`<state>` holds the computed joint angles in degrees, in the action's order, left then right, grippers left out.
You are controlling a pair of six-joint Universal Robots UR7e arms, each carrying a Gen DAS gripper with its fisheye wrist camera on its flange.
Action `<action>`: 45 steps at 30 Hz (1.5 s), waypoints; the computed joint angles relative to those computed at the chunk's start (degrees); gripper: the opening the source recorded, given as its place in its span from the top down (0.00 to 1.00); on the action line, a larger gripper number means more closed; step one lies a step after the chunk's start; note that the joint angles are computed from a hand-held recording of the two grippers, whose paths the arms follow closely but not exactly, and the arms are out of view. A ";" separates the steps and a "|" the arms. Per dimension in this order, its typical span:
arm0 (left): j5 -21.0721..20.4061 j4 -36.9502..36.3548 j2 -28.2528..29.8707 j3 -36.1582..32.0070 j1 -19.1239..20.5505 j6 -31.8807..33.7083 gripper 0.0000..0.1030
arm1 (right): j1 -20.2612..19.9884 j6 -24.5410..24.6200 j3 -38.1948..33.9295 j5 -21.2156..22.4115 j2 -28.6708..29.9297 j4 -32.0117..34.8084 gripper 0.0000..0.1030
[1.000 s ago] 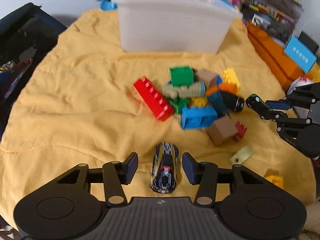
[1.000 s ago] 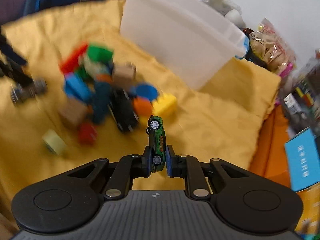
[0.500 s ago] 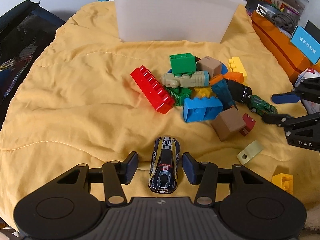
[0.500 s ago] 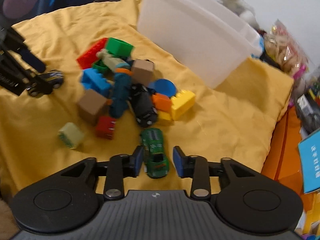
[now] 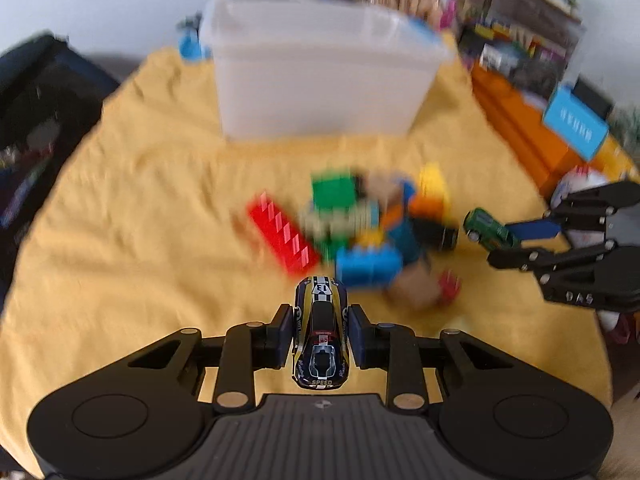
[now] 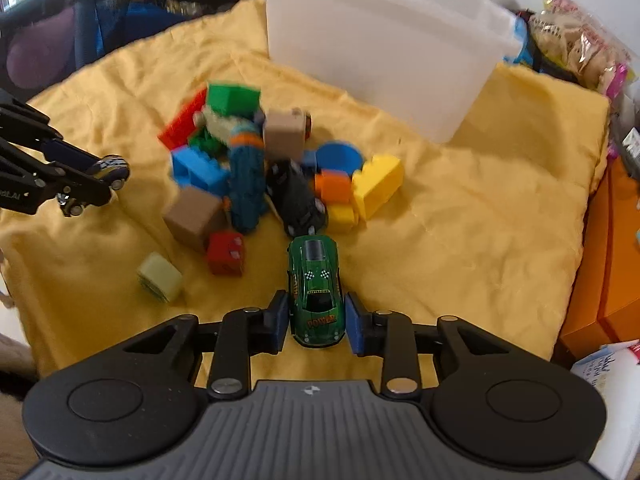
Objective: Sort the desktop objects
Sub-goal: 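Carry both cars over the clear bin and open both tools to drop them, then grasp the long red Lego brick with the left tool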
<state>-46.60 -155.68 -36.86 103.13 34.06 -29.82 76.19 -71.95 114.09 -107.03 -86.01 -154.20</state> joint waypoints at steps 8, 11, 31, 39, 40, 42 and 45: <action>3.87 -6.79 2.57 -11.95 2.25 14.45 0.68 | 4.21 1.52 -5.35 6.87 2.53 -4.47 0.68; 5.23 -7.12 5.61 -19.77 3.76 21.59 0.68 | 6.07 4.56 -9.79 8.98 6.52 -8.01 0.68; 2.43 -6.91 13.08 -32.38 9.37 24.77 0.53 | 9.70 16.77 -25.89 3.06 22.13 -11.58 0.64; 1.30 -15.50 5.88 -12.01 5.76 20.63 0.48 | 7.72 11.62 -16.67 10.56 13.36 -11.15 0.55; 1.34 -15.51 5.24 -9.85 5.45 18.46 0.48 | 7.39 11.67 -15.66 11.05 12.34 -10.68 0.55; 2.20 -14.75 4.37 -5.93 4.49 13.92 0.49 | 6.38 12.37 -12.80 11.84 9.55 -9.16 0.55; 0.99 -11.72 3.80 -3.25 3.83 8.19 0.49 | 4.52 12.87 -8.29 12.09 5.67 -7.12 0.55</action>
<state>-45.61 -167.40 -33.06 99.88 37.89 -21.63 80.71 -59.08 105.79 -94.94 -80.34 -161.32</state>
